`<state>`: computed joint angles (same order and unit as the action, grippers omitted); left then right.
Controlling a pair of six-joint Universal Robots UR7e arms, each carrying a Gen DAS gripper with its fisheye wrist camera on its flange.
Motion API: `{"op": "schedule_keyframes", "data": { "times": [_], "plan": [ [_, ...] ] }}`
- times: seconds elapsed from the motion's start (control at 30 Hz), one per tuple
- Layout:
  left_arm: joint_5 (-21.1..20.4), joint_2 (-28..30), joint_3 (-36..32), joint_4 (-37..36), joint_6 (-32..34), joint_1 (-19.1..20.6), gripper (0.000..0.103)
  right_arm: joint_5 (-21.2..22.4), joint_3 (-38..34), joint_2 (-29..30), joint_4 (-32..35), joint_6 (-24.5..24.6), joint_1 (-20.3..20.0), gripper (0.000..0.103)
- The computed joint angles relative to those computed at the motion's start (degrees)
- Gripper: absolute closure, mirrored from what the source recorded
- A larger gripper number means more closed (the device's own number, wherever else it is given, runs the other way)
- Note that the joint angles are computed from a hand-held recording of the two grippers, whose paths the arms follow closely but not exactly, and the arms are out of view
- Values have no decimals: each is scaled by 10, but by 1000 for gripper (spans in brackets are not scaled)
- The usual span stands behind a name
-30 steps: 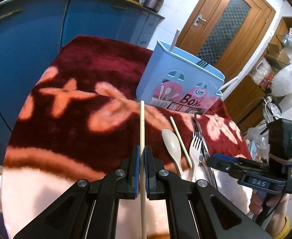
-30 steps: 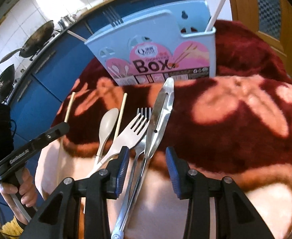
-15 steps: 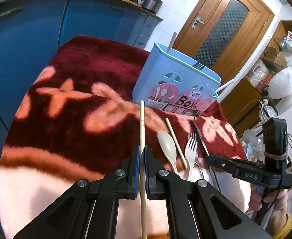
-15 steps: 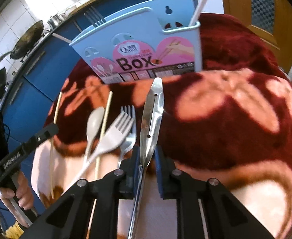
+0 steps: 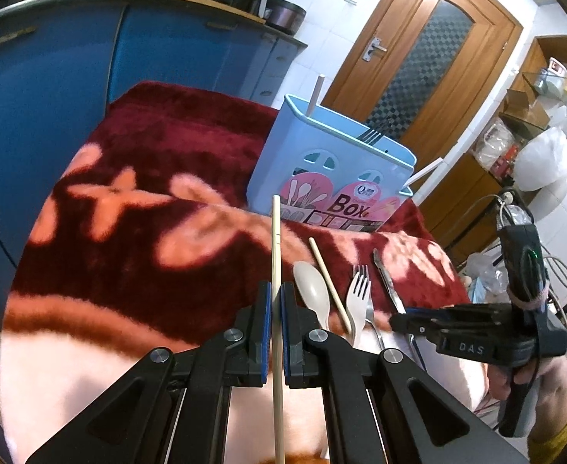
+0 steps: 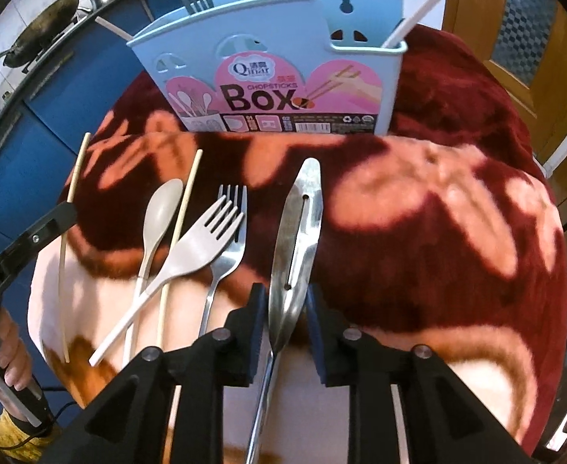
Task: Organize utensils
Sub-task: 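Grasp the silver knife with the right tool while the left tool lifts the chopstick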
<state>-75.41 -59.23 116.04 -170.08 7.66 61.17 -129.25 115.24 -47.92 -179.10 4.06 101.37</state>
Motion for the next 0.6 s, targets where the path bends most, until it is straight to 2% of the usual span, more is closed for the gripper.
{"op": "schedule_keyframes", "data": {
  "times": [0.17, 0.3, 0.43, 0.6],
  "plan": [
    [1, 0, 1, -6, -1, -3, 99, -12, -16, 14, 0, -21, 3, 74],
    [2, -1, 9, -20, 2, -10, 99, -25, -12, 27, -43, -43, 6, 82],
    [-1, -3, 14, -32, 6, -16, 99, 18, 19, 17, -110, -47, -7, 84],
    [-12, -7, 24, -59, 17, -23, 99, 99, 82, 2, -246, -67, -28, 84]
  ]
}}
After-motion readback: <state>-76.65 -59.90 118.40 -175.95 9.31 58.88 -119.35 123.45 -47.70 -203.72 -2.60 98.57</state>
